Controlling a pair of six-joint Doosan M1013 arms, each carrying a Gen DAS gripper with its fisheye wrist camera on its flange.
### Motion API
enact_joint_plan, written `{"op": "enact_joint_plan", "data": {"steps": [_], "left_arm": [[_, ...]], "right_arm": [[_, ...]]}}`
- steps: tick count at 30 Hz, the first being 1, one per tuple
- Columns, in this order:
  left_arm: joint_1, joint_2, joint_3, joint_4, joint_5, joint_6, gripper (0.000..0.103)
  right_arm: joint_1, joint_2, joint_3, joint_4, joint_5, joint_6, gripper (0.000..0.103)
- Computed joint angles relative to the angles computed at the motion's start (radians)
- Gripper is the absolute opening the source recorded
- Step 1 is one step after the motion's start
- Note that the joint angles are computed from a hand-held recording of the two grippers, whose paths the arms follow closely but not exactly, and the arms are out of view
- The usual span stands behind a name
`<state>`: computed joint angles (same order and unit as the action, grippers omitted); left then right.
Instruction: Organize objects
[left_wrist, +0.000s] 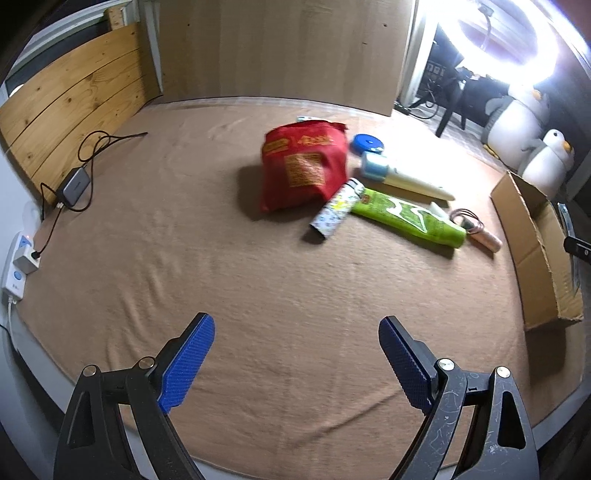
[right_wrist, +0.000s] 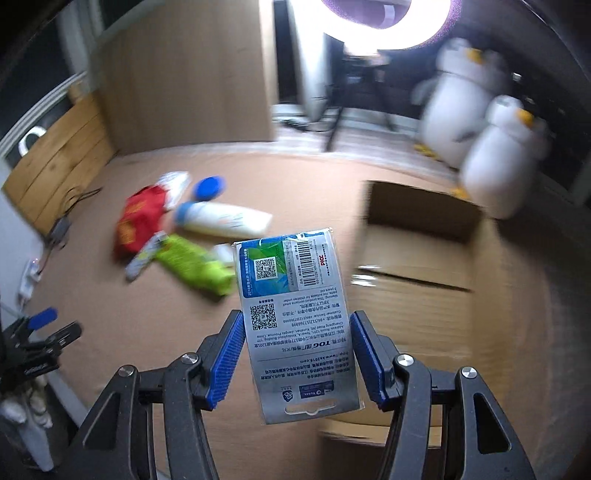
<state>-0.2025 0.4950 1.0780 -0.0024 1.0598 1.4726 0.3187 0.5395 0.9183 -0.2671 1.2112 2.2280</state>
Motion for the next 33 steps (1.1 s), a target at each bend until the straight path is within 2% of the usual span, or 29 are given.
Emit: {"op": "enact_joint_plan", "data": {"steps": [4, 9, 15, 26, 33], "left_arm": [[-0.015, -0.011, 0.018, 0.011, -0.005, -0.017, 0.093], [-0.030, -0.027, 0.038, 0.047, -0.012, -0.061, 0.093], [-0.026, -0.030, 0.032, 0.078, -0.014, -0.103, 0.093], [0.030, 0.033, -0.084, 0.043, -0.017, 0.039, 0.092], [0.050, 0.091, -0.173, -0.019, 0.013, 0.122, 0.089]], "right_arm": [[-0.024, -0.026, 0.050, -0.048, 0.012, 0.042, 0.054], [-0.047, -0.041, 0.090, -0.047, 0.011, 0.059, 0.054], [-0.056, -0.048, 0.112, -0.033, -0.010, 0.045, 0.055], [-0.027, -0.033, 0.073, -0.107, 0.044, 0.177, 0.058], [0.007, -0.025, 0.048, -0.089, -0.005, 0.259, 0.058]]}}
